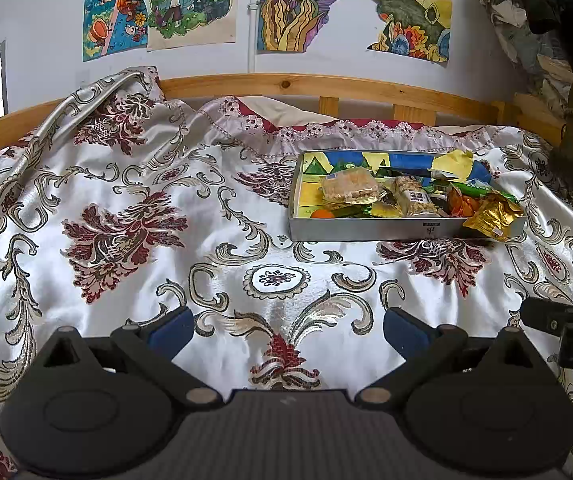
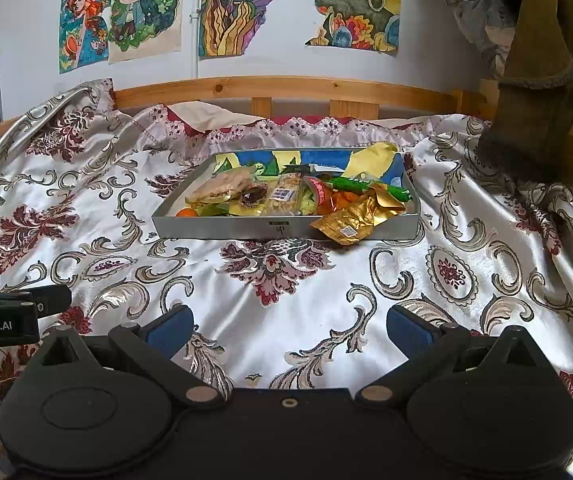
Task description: Organize snacks
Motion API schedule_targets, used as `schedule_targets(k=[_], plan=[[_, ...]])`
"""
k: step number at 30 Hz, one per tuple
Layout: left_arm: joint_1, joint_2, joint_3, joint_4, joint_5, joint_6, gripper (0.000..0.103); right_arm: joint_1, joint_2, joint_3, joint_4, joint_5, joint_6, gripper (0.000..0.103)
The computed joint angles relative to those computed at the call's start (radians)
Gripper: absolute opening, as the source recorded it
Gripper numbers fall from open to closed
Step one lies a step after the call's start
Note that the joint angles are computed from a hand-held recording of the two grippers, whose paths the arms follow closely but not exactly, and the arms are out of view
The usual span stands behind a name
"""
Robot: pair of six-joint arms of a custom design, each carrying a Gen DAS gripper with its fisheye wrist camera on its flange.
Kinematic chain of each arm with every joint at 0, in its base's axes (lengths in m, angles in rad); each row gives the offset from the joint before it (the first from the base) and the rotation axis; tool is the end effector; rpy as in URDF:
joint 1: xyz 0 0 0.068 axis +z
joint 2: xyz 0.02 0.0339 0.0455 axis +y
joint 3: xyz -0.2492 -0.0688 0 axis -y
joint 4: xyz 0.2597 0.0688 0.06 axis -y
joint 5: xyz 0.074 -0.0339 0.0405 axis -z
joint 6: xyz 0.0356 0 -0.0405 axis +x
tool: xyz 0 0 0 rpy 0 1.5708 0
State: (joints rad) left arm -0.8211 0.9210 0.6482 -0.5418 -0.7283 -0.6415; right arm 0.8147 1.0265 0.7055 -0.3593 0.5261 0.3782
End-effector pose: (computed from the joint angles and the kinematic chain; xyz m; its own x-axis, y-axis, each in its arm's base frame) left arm 0.1567 -0.1335 0.2266 -0.5378 -0.0778 -0.8395 -0.1083 0.9939 -0.0227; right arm 0.1761 0.1607 0.2358 -0.5345 -0.1013 -0.8391 -0.1764 0.9843 -0.0065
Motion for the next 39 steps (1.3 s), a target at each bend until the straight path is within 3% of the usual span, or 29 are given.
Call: schedule_targets(k=[13, 19, 39], plan=[[-0.002, 0.002, 0.011, -0.013, 0.004, -0.005, 0.103, -0.005, 0.000, -0.004, 0.004, -0.005, -0.004, 0.102], [-0.037, 0.068, 0.072, -0.092, -0.072, -0.051, 0.103, -0.006, 0.000, -0.004, 0.005, -0.005, -0.004, 0.102], [-0.049, 0.059, 0.057, -0.074, -0.086, -0.029, 0.103, -0.008, 0.001, -0.005, 0.006, -0.010, -0.005, 0.102]])
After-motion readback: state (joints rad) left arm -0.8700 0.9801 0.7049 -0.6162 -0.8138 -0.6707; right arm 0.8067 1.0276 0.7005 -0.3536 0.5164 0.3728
